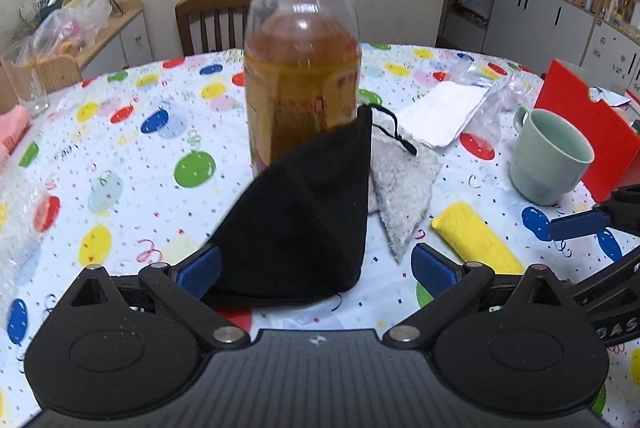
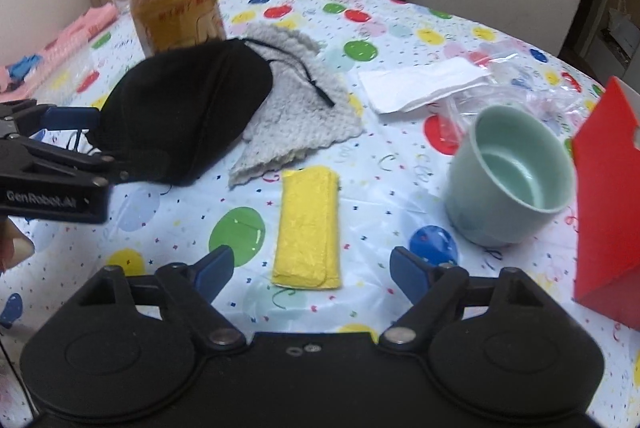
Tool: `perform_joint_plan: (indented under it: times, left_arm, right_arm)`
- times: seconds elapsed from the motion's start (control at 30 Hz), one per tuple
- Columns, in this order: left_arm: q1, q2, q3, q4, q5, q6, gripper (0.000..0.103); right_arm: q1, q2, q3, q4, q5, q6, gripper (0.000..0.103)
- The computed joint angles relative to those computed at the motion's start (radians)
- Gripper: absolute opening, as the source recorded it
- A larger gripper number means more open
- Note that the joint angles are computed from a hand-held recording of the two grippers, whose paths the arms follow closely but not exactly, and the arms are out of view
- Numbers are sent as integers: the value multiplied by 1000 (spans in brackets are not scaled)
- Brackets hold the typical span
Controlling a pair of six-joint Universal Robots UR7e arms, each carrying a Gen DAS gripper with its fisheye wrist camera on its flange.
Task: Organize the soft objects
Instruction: 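Grasp the black cloth pouch with the left tool while the right tool grasps the yellow sponge cloth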
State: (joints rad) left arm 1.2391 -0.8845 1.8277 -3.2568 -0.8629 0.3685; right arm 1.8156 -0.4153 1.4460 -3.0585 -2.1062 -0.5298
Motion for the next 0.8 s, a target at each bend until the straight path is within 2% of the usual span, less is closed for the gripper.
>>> perform_joint_plan:
  times: [0.27,0.33,0.5,0.63,0.7,0.8]
  left_arm:
    - [19,39,-69,53,4,-87,100]
    - [22,43,-78,60,-1,-97,93]
    - [25,54,-96,79,18,-110,65]
    - [30,52,-99,84,12,-124,55]
    - [30,48,-97,88,7,-129,44]
    - [30,34,-88,103,-14,-161,35]
  right_arm:
    - [-2,65,-86,25,-29,-21,71]
    - [-3,76,-103,30,-37,-23,66]
    - [-8,90,-126,42,-46,-21,57]
    - [-11,91,-127,38,-37,-24,52]
    - [-10,92,-128,35,-35,-29,47]
    - [-10,90,-124,37,-25,-32,41]
